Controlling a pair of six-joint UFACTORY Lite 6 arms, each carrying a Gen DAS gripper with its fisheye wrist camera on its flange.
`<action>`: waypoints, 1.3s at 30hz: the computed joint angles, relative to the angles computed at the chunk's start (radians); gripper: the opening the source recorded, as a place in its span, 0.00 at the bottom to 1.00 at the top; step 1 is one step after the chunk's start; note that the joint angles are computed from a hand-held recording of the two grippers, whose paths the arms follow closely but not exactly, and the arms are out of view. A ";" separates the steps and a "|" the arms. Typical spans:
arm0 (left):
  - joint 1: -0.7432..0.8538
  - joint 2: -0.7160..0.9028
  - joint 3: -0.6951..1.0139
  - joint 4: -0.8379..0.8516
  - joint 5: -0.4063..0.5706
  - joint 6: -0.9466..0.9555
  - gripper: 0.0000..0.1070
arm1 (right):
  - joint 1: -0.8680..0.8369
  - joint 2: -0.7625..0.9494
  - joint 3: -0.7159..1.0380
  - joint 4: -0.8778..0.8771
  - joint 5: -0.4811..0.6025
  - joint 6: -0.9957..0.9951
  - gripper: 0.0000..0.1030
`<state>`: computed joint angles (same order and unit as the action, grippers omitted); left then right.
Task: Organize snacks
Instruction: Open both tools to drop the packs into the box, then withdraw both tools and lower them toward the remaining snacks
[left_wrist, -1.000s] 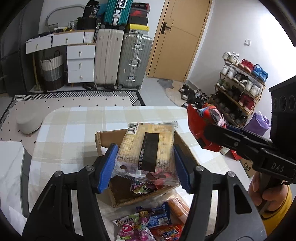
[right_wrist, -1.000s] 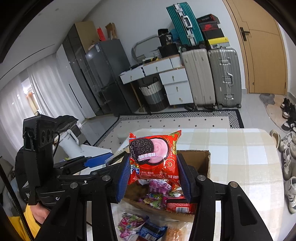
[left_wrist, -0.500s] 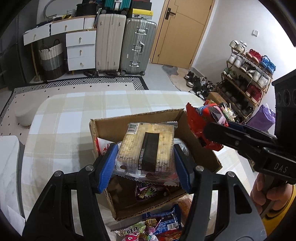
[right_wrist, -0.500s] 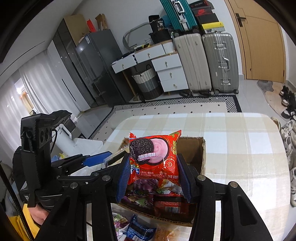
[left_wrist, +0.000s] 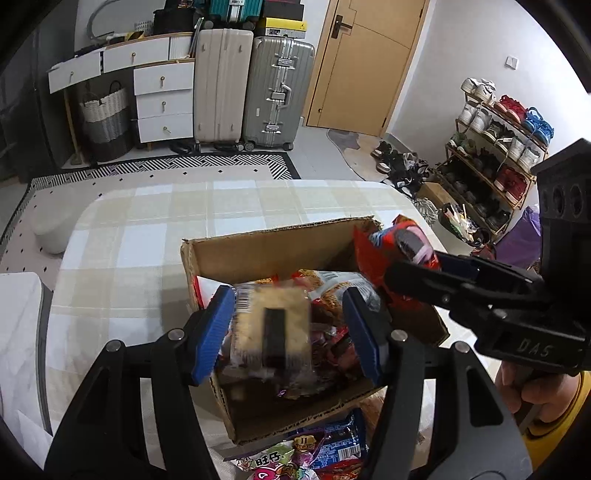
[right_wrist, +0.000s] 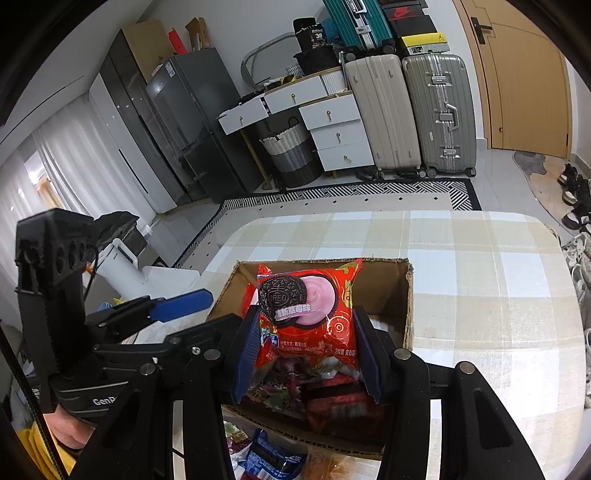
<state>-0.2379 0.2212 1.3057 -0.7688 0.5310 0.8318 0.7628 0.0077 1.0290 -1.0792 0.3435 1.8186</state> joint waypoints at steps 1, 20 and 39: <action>0.001 0.002 -0.001 -0.006 -0.003 0.004 0.54 | 0.000 0.007 0.003 0.013 -0.001 -0.012 0.47; 0.064 -0.211 -0.183 0.021 0.018 0.010 0.64 | 0.009 0.078 0.046 0.117 0.028 -0.090 0.48; 0.117 -0.516 -0.336 0.140 0.112 -0.075 0.72 | 0.127 -0.023 0.036 0.088 0.206 -0.040 0.74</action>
